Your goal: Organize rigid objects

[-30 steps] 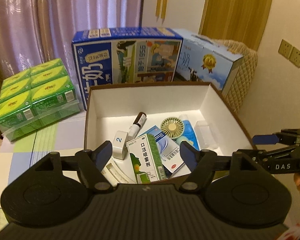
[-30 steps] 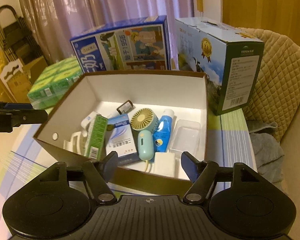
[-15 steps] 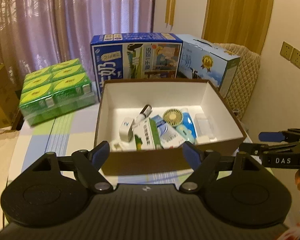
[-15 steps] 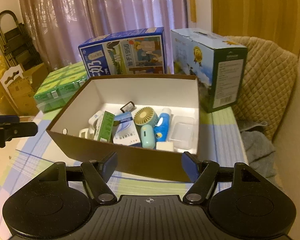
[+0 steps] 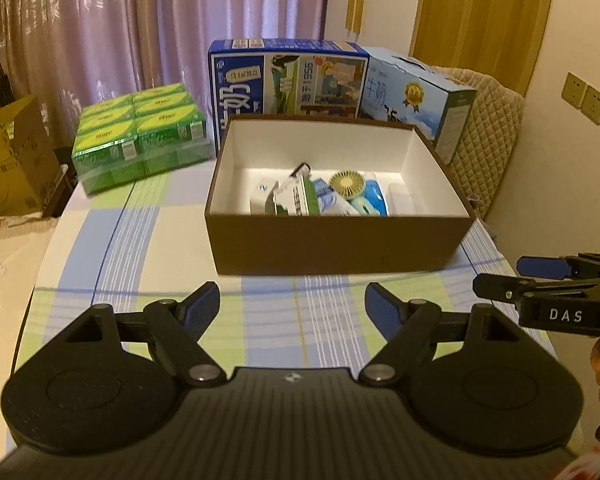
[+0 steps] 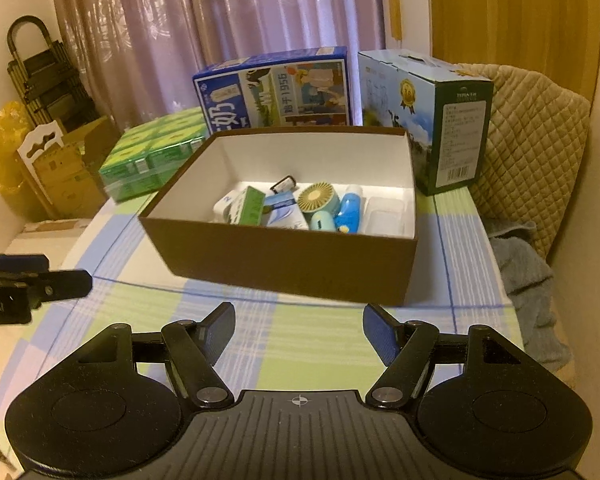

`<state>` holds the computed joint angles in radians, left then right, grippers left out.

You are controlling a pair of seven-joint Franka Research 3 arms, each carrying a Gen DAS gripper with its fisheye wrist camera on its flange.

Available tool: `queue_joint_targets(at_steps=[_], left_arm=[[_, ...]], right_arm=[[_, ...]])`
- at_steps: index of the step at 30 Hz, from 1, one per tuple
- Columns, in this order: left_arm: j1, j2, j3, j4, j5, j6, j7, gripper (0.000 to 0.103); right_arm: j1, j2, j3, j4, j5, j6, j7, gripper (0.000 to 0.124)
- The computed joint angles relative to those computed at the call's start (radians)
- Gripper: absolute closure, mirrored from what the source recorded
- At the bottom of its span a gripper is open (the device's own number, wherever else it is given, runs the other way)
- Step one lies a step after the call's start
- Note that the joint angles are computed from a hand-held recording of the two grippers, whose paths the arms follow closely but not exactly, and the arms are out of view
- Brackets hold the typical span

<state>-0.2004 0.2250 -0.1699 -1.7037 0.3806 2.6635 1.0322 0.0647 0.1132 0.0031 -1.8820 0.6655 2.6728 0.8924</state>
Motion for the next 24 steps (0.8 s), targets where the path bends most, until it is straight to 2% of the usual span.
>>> queue_joint_targets(at_steps=[10, 24], left_arm=[[0.046, -0.168, -0.027, -0.22, -0.185, 0.026, 0.147, 0.026], [0.035, -0.331, 0.009, -0.428, -0.382, 0.044, 0.344, 0.028]], right_arm=[[0.051, -0.157, -0.003, -0.195, -0.071, 0.057, 0.148, 0.056], [0.105, -0.335, 0.015, -0.401, -0.208, 0.098, 0.359, 0.056]])
